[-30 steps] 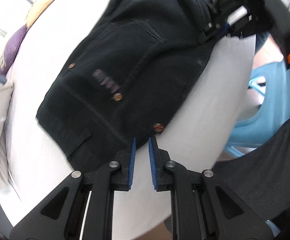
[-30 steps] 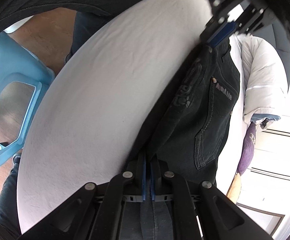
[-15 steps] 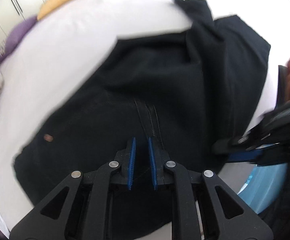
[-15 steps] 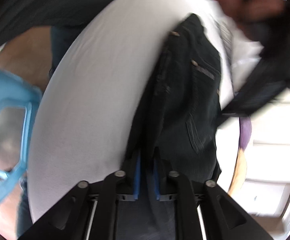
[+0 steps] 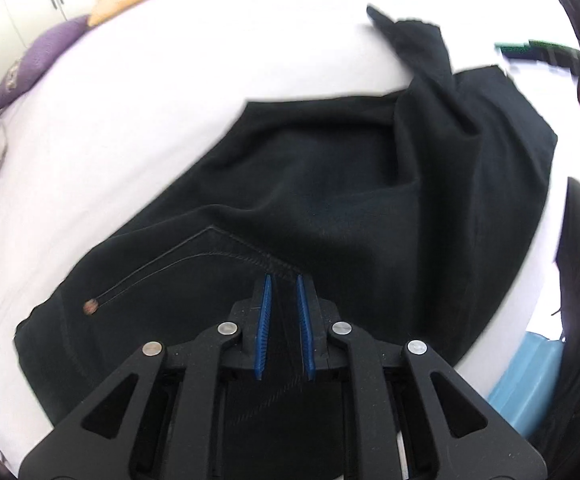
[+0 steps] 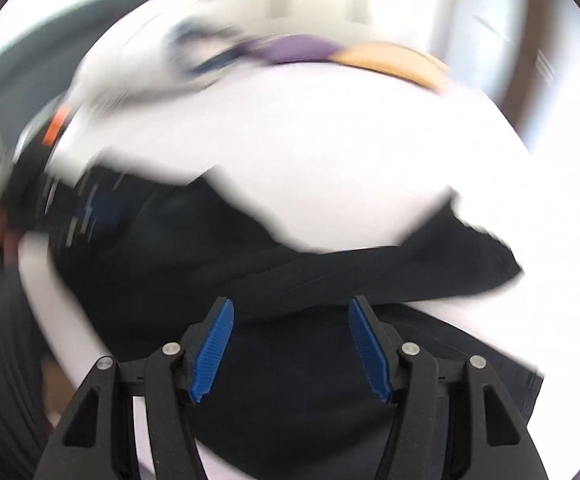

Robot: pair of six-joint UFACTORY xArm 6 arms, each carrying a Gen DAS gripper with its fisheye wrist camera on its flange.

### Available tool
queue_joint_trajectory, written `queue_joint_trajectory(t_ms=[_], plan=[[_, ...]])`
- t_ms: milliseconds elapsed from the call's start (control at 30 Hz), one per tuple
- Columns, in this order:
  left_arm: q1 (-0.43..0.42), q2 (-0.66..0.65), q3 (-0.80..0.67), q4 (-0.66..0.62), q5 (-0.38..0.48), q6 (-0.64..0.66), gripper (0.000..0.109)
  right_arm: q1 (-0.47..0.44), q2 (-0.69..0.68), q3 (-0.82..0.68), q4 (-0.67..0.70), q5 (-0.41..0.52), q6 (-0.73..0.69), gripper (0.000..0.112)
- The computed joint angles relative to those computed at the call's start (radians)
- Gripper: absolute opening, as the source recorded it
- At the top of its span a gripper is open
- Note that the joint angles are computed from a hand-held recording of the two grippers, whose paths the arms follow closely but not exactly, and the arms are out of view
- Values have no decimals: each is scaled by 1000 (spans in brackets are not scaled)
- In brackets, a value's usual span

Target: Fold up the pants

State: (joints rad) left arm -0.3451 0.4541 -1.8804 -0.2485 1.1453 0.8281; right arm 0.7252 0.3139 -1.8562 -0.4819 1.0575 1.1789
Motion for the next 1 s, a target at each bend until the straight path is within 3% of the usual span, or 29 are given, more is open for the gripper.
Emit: queue_joint_trajectory(t_ms=[100,200,367,500,700,733,800,833,1000], plan=[[-19,49,-22,28,-15,-30,13,-136,-140,222,11,-158,204,63],[-5,88,-87,-8,36,-70,13,-234,-168,307,80,-268,254,63],[-2,120,-138,3,72,-71,13,-291,-35,151,161,-147,154,63],[-12,141,-167,2,76,-87,13,-279,99,-38,207,31,101,63],[10,76,-60,-16,12,-49,13,-284,285,-319,231,235,16,61],[8,62,-34,-17,-2,-44,13,-287,298,-339,239,257,5,58],[11,45,-8,-23,-13,-36,13,-292,309,-356,258,262,-13,25],[11,37,12,-28,-24,-33,13,-294,294,-333,262,246,-21,17],[13,40,9,-38,-21,-34,13,-276,179,-211,200,192,-28,7]])
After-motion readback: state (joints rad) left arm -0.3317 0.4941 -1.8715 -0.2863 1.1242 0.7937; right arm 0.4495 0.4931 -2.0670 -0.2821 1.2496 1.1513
